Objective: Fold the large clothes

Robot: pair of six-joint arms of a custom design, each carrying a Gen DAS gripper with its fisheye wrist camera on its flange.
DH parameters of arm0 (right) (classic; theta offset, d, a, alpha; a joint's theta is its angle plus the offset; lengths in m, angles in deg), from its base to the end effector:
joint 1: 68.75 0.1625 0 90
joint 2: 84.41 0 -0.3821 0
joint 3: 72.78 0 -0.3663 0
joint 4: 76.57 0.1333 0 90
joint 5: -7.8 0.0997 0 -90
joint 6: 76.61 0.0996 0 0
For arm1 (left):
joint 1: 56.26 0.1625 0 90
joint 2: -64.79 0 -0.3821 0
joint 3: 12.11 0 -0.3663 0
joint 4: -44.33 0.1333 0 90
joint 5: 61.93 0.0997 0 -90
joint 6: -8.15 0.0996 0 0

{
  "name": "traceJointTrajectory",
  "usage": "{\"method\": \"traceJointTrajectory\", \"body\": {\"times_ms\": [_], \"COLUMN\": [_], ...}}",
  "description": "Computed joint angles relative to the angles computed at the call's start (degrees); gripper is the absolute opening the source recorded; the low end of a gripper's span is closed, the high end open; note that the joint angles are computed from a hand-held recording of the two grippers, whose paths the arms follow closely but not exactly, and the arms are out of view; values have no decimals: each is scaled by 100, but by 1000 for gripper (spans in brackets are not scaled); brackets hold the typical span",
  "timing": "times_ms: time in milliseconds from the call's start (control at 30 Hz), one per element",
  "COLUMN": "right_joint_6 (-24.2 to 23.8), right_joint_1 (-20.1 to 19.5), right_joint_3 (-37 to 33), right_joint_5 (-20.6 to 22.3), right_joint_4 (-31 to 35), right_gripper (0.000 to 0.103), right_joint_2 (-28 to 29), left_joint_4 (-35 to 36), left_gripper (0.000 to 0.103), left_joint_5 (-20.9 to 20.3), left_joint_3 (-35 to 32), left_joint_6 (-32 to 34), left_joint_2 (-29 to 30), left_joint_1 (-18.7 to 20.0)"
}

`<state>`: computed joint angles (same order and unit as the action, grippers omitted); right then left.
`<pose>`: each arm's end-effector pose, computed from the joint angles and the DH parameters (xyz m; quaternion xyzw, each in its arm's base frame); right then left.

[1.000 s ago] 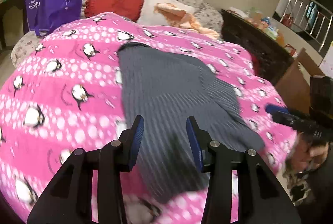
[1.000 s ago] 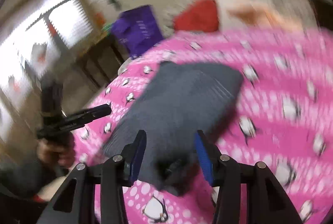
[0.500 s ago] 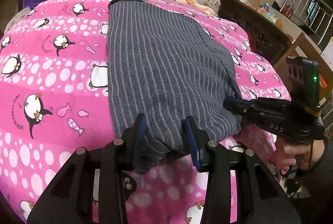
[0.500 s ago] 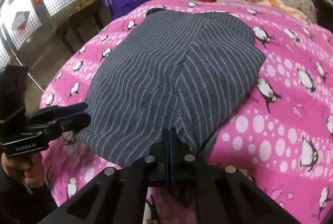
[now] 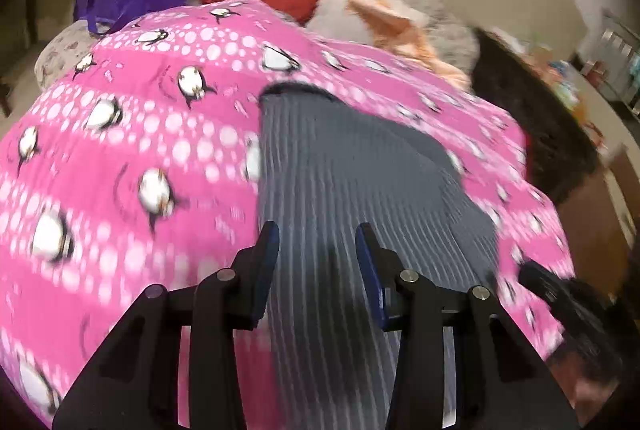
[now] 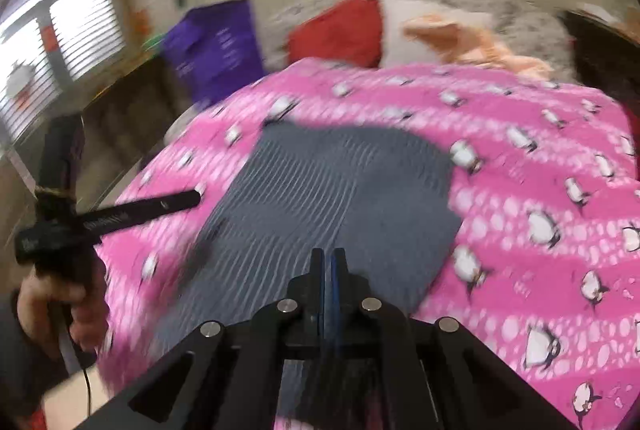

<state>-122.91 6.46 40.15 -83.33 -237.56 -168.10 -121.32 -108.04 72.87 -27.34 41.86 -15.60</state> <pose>-0.0012 -0.5192 0.3555 0.2503 -0.9002 0.3022 0.1890 -0.3517 -0.5688 -0.0585 0.0671 0.9196 -0.3314 0.1999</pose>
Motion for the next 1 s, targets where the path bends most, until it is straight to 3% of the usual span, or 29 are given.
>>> {"method": "traceJointTrajectory", "body": {"times_ms": [100, 167, 233, 300, 333, 500, 700, 833, 1000], "right_joint_6": [347, 598, 717, 936, 895, 26, -613, -937, -1000], "right_joint_1": [194, 208, 149, 18, -59, -204, -423, -582, -607], "right_joint_3": [-330, -591, -874, -1020, -897, -16, 907, 1341, 1544], "right_joint_5": [-321, -478, -912, -812, -537, 64, 99, 232, 328], "right_joint_4": [-116, 150, 446, 830, 796, 209, -245, -262, -252], "right_gripper": [2, 3, 3, 3, 3, 3, 3, 3, 3], "right_joint_2": [444, 749, 1093, 1097, 910, -48, -997, -1493, -1755], "left_joint_4": [359, 589, 1299, 1293, 1303, 1703, 2255, 2327, 2412], "left_gripper": [38, 38, 38, 38, 38, 38, 38, 38, 38], "left_joint_5": [-83, -271, -434, -321, -269, 355, 985, 1059, 1116], "left_joint_3": [-833, -1149, -1508, -1479, -1427, -1087, -565, -330, -170], "left_joint_6": [118, 70, -215, -315, -339, -716, -1548, -1652, -1835], "left_joint_2": [450, 692, 929, 951, 903, 640, 311, 172, 30], "left_joint_1": [189, 274, 407, 367, 319, -156, -722, -963, -1097]}}
